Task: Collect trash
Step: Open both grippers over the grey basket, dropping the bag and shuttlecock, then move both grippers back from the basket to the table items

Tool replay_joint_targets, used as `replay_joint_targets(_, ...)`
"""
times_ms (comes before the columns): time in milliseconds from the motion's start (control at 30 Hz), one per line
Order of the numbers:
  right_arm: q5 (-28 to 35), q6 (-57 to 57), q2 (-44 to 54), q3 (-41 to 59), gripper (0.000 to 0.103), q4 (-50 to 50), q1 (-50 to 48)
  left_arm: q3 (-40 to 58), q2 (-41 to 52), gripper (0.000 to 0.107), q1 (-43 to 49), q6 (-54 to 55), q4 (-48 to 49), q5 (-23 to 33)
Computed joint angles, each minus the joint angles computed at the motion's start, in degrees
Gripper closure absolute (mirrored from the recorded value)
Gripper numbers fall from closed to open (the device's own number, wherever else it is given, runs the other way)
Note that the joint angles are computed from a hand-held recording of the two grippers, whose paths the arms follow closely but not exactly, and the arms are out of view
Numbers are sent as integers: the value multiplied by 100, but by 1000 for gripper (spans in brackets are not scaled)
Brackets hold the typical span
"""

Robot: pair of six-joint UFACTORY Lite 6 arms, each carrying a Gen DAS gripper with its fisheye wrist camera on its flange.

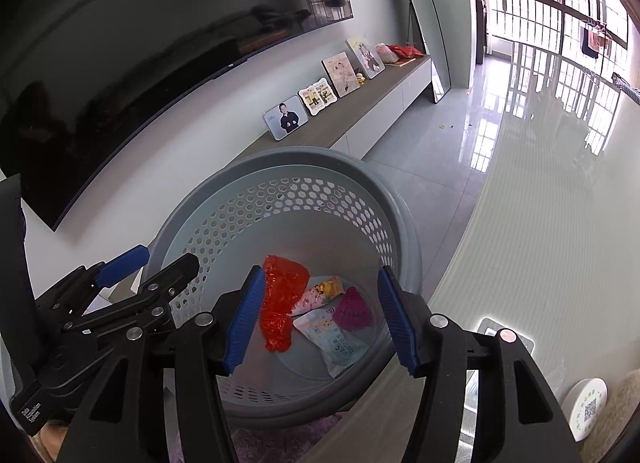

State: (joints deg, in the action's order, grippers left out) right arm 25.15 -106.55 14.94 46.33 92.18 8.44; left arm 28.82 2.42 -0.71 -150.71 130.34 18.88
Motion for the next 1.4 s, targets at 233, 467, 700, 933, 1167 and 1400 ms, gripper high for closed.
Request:
replay_joint_targets(233, 29, -32, 28, 2, 47, 46, -15, -66, -85, 33, 7, 163, -189, 34)
replay_joint_targets(467, -131, -621, -280, -330, 44, 627, 38, -342, -592, 26, -78, 659, -827, 67)
replay_joint_targets(700, -116, -874, -836, -814, 40, 886, -36, -701, -1412, 19, -318, 1844, -2132, 130)
replay_joint_targets(933, 7, -852, -1753, -1504, 38, 726, -381, -1038, -2295, 11, -567, 3213, -3610, 212)
replay_joint_targets(1167, 577, -226, -3124, -2340, 34, -325, -1548, -1229, -2975, 11, -1105, 4249, -4876, 562)
replay_joint_targets(1400, 1622, -45, -3978, -2935, 34, -1755, -3678, -1127, -3000, 11, -2231, 4209, -5417, 996)
